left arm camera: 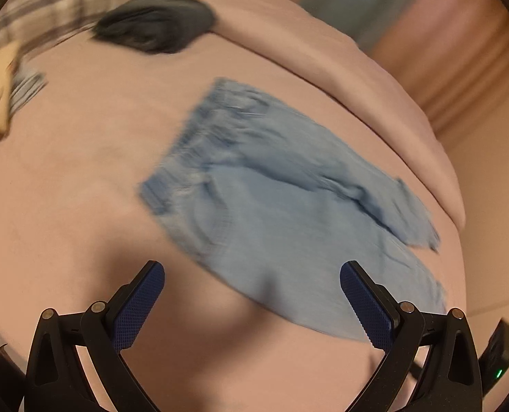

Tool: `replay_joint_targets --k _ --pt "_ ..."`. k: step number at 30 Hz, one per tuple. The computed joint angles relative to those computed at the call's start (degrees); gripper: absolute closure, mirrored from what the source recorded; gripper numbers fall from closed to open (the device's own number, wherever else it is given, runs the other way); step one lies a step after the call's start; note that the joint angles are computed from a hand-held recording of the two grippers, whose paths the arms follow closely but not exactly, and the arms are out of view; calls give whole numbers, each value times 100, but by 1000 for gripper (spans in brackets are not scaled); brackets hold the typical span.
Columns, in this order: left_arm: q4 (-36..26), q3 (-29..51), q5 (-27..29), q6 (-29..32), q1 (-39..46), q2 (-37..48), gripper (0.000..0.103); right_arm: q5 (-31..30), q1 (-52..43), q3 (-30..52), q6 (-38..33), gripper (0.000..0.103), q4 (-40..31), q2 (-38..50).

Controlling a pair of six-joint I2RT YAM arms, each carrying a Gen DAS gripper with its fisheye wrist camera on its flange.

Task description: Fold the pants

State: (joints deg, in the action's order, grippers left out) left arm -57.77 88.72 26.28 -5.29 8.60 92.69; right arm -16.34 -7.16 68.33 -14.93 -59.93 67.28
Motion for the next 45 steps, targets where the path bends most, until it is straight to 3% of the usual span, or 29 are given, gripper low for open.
replay_joint_targets --k 4,8,11,12,13,14,18,22,27,29,31,33,34,38,42,45 --pt "433 -255 481 -76 200 248 1 352 953 -469 -136 52 589 261" --pt "707 -148 267 -241 139 715 2 649 1596 -605 -97 63 1121 610" --pt "925 -3 168 -506 163 1053 16 976 1923 -588 -114 67 1483 828" --pt "1087 -3 69 -601 162 1054 29 1052 1978 -548 -116 71 1574 932" --pt "1004 146 -184 -625 128 1123 51 1107 2046 -591 -68 73 1652 930" --pt "830 329 -376 -621 115 1230 61 1140 2068 -536 -87 77 1674 1014" --pt "755 339 -59 -500 258 1175 75 1154 2065 -275 -167 91 1536 1223" --pt "1033 -79 103 -398 458 621 75 830 1943 -91 11 95 1258 1080" --pt "943 -163 -503 -216 335 692 75 377 1773 -214 183 94 1118 1005" --pt "871 -58 -600 -275 330 821 66 427 1835 -389 182 89 1244 1043" --pt "573 262 -937 -194 228 911 46 158 1677 -469 221 84 1293 1030" --pt "420 398 -1232 184 202 759 37 -335 1281 -254 278 68 876 961" --pt "393 402 -1335 415 192 612 35 -482 1122 -217 260 65 781 843" --pt "975 -30 -1718 840 -49 -128 35 -1286 -738 -228 -358 60 367 108" --pt "1245 19 -1026 938 -464 117 32 -689 -2636 -46 -816 58 443 569" --pt "1129 112 -1856 1019 -809 794 32 -86 -3918 -5 -946 58 650 1317"
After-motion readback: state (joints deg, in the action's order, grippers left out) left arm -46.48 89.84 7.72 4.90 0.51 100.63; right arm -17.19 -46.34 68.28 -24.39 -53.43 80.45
